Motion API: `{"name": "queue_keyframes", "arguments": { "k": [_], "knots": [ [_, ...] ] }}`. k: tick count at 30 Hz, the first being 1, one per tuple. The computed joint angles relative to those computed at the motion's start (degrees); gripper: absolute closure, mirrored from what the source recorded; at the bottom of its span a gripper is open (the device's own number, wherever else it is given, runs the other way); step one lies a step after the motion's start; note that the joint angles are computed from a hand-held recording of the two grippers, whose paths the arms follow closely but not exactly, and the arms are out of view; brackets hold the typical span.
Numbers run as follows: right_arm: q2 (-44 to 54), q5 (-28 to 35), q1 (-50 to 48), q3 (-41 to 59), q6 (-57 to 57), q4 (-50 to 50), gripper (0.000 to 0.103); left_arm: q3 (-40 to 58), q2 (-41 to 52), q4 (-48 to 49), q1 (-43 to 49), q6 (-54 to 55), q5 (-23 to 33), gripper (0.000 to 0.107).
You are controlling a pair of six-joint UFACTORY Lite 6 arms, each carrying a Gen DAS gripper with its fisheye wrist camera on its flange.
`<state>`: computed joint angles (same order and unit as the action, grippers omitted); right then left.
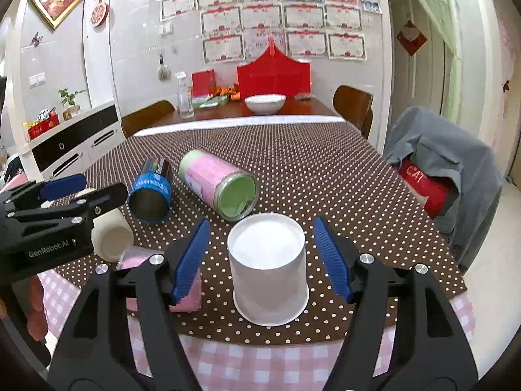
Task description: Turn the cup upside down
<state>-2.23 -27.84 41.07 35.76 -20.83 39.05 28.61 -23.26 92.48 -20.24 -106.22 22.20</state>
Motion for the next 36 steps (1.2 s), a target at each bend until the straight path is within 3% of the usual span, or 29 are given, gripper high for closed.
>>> {"name": "queue_keyframes", "arguments": {
  "k": [6, 12, 21, 29, 32, 36],
  "knots": [
    [-6.4, -3.6, 4.2, -3.5, -5.8, 7.7, 0.032, -4.1, -8.6, -1.8, -1.8, 1.1, 2.0, 0.031],
    [-13.3, -8.8, 10.6, -7.4, -11.8, 15.9, 0.028, -8.5, -19.2, -7.0, -7.4, 5.7, 7.8, 0.031],
    [-21.0, -21.5, 24.0, -11.1, -22.0, 28.5, 0.019, -14.3, -36.4, -11.1, -25.7, 7.7, 27.8, 0.029],
    [-22.8, -29.7, 32.1, -12.0, -24.8, 32.6, 0.010, -18.4, -45.3, -7.8, -50.4, 5.5, 53.7, 0.027],
    [-22.2, -31.6, 33.7, -12.1, -24.6, 33.0, 0.010, -18.5, -44.7, -7.6, -52.9, 4.8, 57.3, 0.019],
    [-21.9, -31.9, 33.9, -12.1, -24.4, 32.9, 0.008, -18.7, -45.2, -7.3, -51.4, 4.8, 56.8, 0.019]
  ]
}}
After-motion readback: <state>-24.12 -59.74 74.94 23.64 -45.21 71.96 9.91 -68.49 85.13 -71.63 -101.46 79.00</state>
